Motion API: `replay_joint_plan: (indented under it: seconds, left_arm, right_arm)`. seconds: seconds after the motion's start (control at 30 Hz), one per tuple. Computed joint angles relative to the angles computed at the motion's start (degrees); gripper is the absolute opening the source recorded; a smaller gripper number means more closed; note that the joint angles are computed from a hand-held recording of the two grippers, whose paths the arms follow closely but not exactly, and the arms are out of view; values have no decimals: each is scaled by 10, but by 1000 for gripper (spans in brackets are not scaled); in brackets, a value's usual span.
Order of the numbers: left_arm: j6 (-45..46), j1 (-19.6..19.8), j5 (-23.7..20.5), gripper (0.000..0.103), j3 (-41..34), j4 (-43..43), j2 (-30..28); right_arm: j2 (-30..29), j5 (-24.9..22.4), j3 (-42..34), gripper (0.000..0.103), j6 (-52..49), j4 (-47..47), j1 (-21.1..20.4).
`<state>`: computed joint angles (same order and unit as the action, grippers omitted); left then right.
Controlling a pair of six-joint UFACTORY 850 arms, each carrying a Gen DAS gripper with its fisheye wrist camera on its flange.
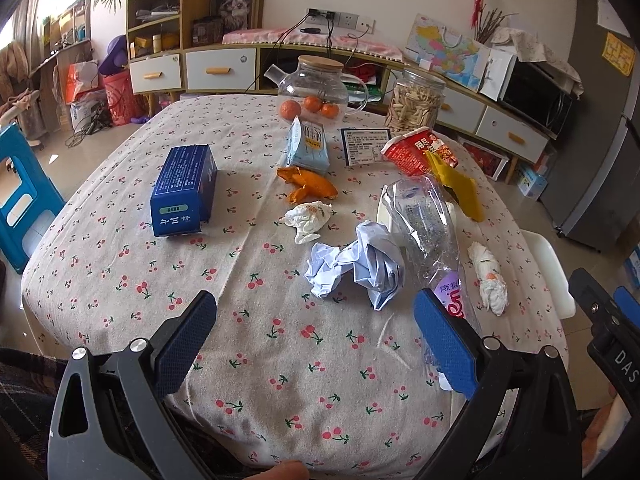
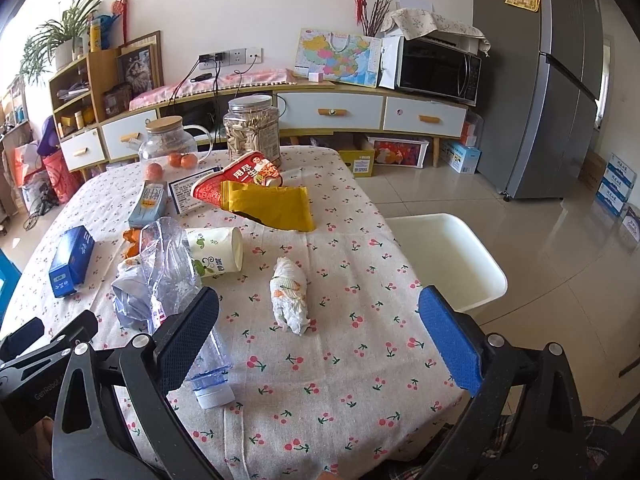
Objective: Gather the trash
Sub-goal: 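Grasp the crumpled white-blue paper with the left tool while the right tool grasps the clear plastic bottle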
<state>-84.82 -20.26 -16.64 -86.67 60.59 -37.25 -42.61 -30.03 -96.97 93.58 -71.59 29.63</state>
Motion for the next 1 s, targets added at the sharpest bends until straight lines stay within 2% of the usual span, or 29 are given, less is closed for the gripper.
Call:
replay_joint_plan:
  seconds: [0.17,0.33,0.4,0.53,0.67,0.77,1.0]
  left_arm:
    - [183,-3,-54,96,-73,-157,-46]
    - [369,12,-76,96,-128,-341,-78]
    - [399,16,-83,96,-145,-362,-85]
    - [457,16,-131,96,-197,-361,-113]
    - [520,16,-152,96,-225,-382,-131]
    - [566,14,-177,96,-257,-397,-151]
    - [593,19,-175,96,-274,-435,-163]
  right_arm:
    - [-29,14,-61,96,-182,157,-20]
    - [-56,8,-117,96,-304,255,-35]
    - [-67,3,-140,96,-340,283,-40]
    - [-90,10,-186,96,-430,369,-52]
    - [-103,14,-199,96,-447,364,-52]
    - [-118,7,-218,96,-485,396,-53]
    - [-131,2,-238,96,-495,408,-54]
